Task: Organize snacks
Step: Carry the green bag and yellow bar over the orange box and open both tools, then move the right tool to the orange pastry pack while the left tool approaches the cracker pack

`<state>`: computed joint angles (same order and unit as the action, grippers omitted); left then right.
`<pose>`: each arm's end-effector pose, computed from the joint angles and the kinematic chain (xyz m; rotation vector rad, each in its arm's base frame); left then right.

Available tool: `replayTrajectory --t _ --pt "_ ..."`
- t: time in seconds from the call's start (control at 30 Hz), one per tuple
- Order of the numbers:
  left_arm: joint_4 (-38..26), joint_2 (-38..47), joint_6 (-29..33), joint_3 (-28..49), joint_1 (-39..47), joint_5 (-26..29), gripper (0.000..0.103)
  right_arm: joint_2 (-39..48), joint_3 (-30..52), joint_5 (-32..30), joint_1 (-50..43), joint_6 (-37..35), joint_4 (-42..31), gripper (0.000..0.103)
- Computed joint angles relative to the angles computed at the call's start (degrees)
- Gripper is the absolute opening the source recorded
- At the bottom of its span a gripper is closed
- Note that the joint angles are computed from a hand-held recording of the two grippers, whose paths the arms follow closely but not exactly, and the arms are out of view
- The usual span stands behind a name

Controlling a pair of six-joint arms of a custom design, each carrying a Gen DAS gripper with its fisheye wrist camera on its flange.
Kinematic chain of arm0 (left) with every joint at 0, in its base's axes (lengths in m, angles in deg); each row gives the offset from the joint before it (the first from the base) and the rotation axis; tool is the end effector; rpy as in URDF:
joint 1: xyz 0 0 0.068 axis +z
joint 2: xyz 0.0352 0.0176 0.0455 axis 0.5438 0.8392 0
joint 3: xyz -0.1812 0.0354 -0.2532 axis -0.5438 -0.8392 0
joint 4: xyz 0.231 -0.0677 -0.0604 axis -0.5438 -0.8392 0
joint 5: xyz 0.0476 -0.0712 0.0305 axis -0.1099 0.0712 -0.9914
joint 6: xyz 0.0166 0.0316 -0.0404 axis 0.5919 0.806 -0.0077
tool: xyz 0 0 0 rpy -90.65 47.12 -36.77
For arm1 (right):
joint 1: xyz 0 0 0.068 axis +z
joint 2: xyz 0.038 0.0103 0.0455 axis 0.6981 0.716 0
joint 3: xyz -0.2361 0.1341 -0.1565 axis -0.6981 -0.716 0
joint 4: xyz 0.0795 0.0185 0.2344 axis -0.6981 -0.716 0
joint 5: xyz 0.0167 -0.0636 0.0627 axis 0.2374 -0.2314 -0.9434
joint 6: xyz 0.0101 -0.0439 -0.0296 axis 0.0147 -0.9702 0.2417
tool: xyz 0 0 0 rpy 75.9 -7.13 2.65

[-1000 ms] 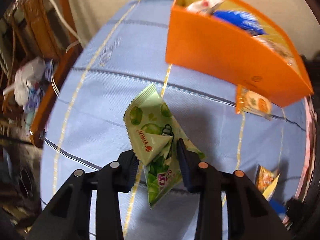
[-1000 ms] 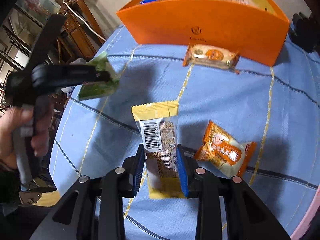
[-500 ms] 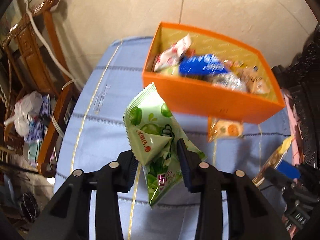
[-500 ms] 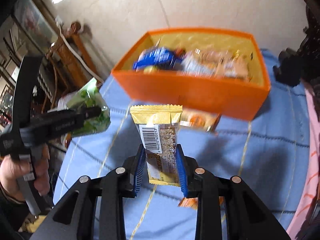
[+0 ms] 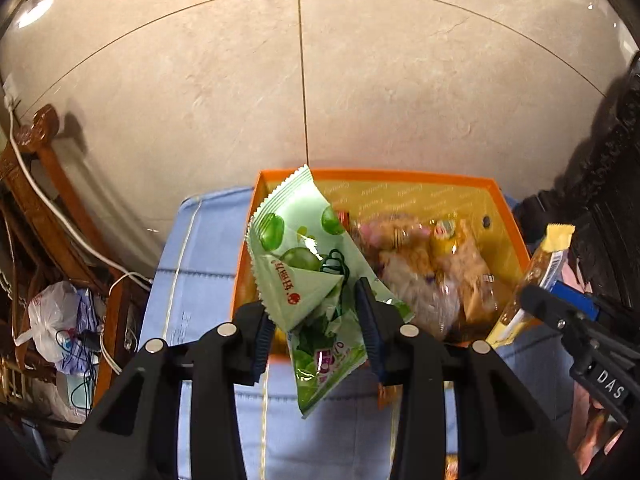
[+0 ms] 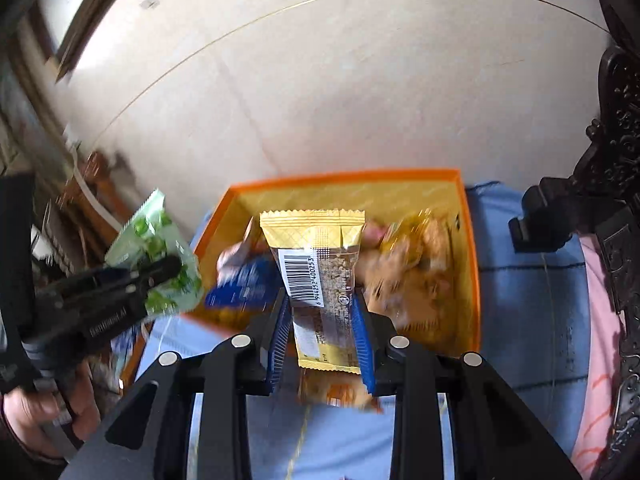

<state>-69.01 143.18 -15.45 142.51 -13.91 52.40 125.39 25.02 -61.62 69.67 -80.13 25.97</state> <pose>0.1913 -0.1747 0.2549 -0.5011 2.4694 0.1945 0.2923 0.1512 0.2445 -0.6116 2.4946 0.6058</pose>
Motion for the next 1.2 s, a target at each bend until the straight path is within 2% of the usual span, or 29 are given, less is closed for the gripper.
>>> replayTrajectory --t 0.17,0.2,0.23,0.27,0.3,0.33,0.4,0.57,0.67,0.73,0.83,0.97,1.07,1.2 --pt "6.3 4.4 6.9 1.7 6.4 3.3 0.042 6.4 5.1 2.3 -0.4 2.9 1.3 0.03" --pt "6.6 6.0 7.1 2.6 7.6 3.8 0.049 7.3 5.4 2.9 -0.5 3.6 2.1 0.033" --pt "6.3 7.1 6.8 3.2 7.9 3.6 0.068 8.6 6.1 4.2 -0.6 4.5 2.6 0.038" --pt "5.3 7.9 6.2 3.9 8.1 3.0 0.081 9.2 6.4 5.6 -0.5 5.0 2.6 0.044" --pt "2.6 9.9 4.5 5.7 7.8 1.1 0.098 9.7 6.6 7.9 -0.4 5.5 3.0 0.057" --pt "1.3 10.8 3.8 6.6 7.6 -0.3 0.098 9.6 5.8 9.5 -0.2 6.1 4.3 0.063" --pt "2.2 10.9 5.1 6.6 7.7 0.5 0.098 8.5 3.7 10.9 -0.7 6.8 6.7 0.066" --pt "1.4 10.3 4.1 5.9 7.1 1.5 0.098 5.6 0.1 8.9 -2.4 5.3 6.8 0.068" --pt "-0.1 9.0 2.4 5.0 5.4 2.0 0.098 1.7 -3.8 7.2 -3.6 4.1 6.8 0.074" --pt "-2.4 8.4 0.0 5.0 3.4 1.4 0.098 -2.4 -7.5 6.1 -4.6 3.1 6.5 0.083" --pt "-4.9 6.3 -4.6 3.0 -0.6 0.9 0.098 -7.6 -13.5 4.2 -7.1 0.3 7.1 0.09" --pt "-7.4 4.5 -12.7 -0.8 -6.7 1.8 0.098 -13.0 -22.5 0.6 -10.1 -8.5 4.6 0.092" --pt "-6.7 4.1 -19.1 -4.7 -11.4 4.5 0.098 -14.2 -29.2 2.6 -9.5 -13.7 3.7 0.092" --pt "-3.6 5.8 -25.8 -9.1 -17.0 9.1 0.098 -14.8 -35.8 2.9 -9.3 -14.1 4.9 0.093"
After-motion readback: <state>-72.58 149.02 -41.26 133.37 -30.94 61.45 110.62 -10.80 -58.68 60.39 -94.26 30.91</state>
